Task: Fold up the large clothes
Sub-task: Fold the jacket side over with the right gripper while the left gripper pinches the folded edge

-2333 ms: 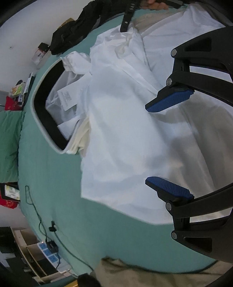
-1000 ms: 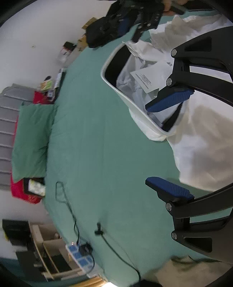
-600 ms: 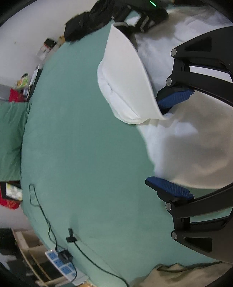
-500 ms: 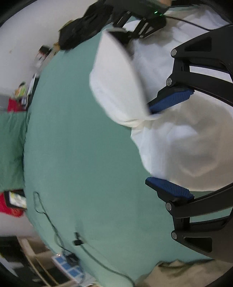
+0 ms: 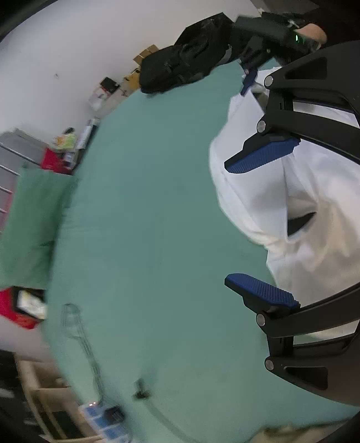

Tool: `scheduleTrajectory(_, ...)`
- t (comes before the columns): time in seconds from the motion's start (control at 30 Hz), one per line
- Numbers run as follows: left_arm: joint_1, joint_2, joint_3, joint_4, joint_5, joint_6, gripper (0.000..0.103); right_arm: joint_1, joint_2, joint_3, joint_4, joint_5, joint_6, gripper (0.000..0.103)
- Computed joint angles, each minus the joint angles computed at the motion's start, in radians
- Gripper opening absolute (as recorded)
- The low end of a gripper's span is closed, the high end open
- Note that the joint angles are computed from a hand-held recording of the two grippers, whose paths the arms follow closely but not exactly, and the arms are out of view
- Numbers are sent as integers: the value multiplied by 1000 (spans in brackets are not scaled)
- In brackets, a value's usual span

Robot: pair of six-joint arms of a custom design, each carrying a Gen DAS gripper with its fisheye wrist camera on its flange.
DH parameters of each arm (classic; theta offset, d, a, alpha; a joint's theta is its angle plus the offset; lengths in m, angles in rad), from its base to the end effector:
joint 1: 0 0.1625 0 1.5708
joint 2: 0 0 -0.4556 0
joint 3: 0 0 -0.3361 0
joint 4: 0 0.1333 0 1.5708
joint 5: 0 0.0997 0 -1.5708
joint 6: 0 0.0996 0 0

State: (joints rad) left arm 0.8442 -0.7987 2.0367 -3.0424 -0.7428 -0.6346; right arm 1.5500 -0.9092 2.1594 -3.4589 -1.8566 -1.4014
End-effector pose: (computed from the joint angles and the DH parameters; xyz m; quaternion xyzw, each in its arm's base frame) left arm -0.2044 -0.5411 0.1288 -0.0050 0.9105 -0.3343 0.2434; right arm 0.0943 -0.5249 0.1856 0.5641 -0.7531 0.1469 0.3050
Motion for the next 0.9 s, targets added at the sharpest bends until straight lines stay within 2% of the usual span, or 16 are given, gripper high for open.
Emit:
scheduleTrajectory(0.1,29,39,-31,54,-51,12,78,-4,-48,-15,65,11,33,60)
scheduleTrajectory(0.23,38,54,-15,69,-71,32,78,-39,-152,-65,236,94,154,66)
scheduleTrajectory(0.3,48,49,-6,70,-93,37,78,-72,-197,-104,364,152,286,72)
scheduleTrajectory(0.4,59,39,9,79,-129,76,78,-121,-217,-172,530,244,491,73)
scheduleTrajectory(0.53,62,33,16,80,-144,151,78,-153,-185,-252,686,286,691,73)
scheduleTrajectory(0.6,66,29,11,93,-153,158,78,-166,-166,-264,737,302,720,73)
scheduleTrajectory(0.77,63,30,1,129,-145,180,80,-160,-129,-247,735,252,682,73)
scheduleTrajectory(0.9,58,42,-8,142,-138,193,84,-152,-103,-288,782,267,655,73)
